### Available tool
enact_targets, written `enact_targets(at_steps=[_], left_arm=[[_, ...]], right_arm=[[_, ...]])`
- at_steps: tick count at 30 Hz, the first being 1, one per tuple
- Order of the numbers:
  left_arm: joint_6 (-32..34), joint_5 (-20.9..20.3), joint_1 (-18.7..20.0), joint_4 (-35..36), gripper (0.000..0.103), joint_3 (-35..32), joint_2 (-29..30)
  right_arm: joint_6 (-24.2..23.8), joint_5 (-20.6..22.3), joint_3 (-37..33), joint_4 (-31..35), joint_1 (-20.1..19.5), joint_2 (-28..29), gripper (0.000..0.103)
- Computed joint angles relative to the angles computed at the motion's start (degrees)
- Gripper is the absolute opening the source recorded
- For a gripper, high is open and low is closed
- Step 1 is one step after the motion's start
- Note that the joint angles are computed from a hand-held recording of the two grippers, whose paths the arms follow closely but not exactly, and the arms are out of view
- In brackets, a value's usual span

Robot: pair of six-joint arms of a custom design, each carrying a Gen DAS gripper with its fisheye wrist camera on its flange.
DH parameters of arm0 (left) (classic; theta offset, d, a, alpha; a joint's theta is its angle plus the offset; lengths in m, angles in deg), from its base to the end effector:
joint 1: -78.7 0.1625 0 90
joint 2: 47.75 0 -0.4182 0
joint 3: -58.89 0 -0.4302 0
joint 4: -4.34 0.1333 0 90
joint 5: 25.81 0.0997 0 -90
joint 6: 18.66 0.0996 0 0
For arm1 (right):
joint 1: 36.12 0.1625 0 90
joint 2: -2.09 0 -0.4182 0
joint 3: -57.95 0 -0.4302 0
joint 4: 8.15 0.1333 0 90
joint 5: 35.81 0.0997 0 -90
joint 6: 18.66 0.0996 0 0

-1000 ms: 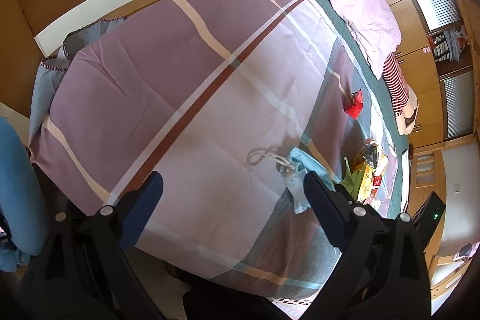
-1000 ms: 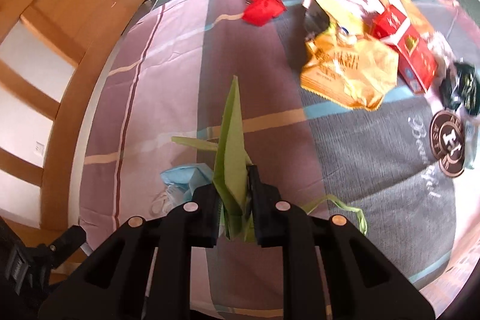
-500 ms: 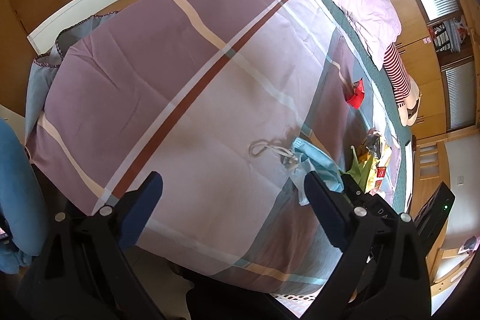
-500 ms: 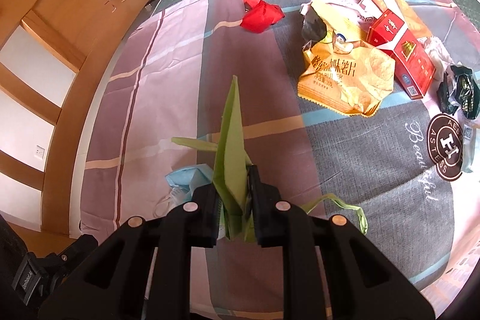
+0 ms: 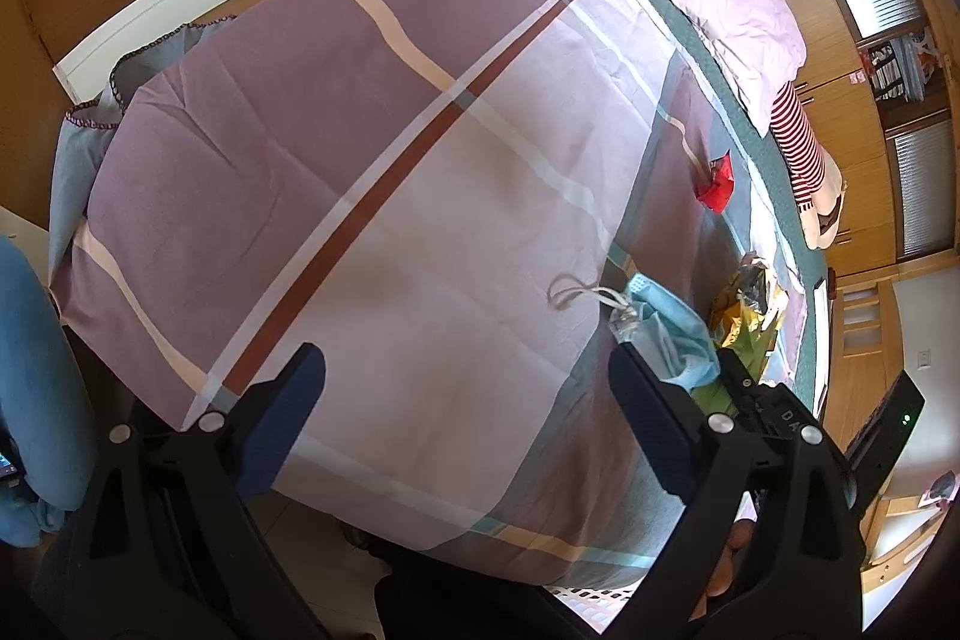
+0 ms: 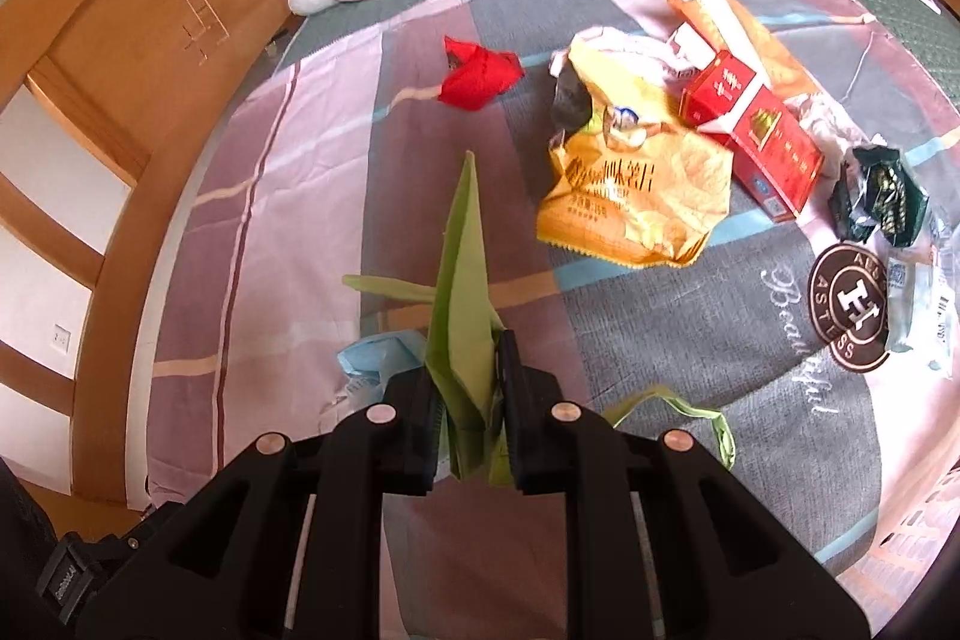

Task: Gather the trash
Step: 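Hold the green paper in the right tool while the left tool lowers toward the light blue mask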

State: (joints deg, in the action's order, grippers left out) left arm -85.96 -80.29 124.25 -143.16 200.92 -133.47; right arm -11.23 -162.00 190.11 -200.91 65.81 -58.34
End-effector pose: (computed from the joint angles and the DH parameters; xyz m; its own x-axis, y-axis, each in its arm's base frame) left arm -0.1235 -0.3989 0.1426 -0.8734 -0.4418 -0.2050 -0.2736 0.7933 -0.5439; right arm 0.1696 -0.4426 0.1002 -0.8683 0.2383 0.4351 -0.0654 0.8144 -0.5766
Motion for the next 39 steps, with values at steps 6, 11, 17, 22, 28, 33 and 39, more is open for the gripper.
enact_targets(at_steps=[6,11,17,22,28,33,39], left_arm=[[0.26,-0.37,-0.03,0.01,0.095,-0.2,0.57],[0.24,-0.29,-0.1,0.32,0.095,-0.5,1.11],[0.48,-0.61,-0.03,-0.01,0.095,-0.67,1.69],[0.58,-0.69,0.02,0.02,0.095,-0.79,1.81],[0.53,-0.8,0.09,0.22,0.095,-0.93,2.21],[1.15,-0.98,0.17,-0.67,0.095,-0.83,2.44],[6.27,-0.15,0.05,-9.53,0.091,0.59,2.3]], right_arm=[[0.52,-0.07,-0.69,2.85,0.08,0.54,0.018],[0.79,-0.83,-0.34,0.93,0.3,0.54,0.018],[0.59,-3.56,0.69,-5.99,0.76,0.36,0.018],[2.79,-2.62,0.92,-4.09,-0.17,-0.35,0.018],[3.29,-4.39,1.71,-9.46,0.25,-0.41,0.018],[4.38,-3.77,2.09,-8.67,-0.68,-1.21,0.018],[5.77,-3.37,2.06,-6.13,-1.03,-1.25,0.018]])
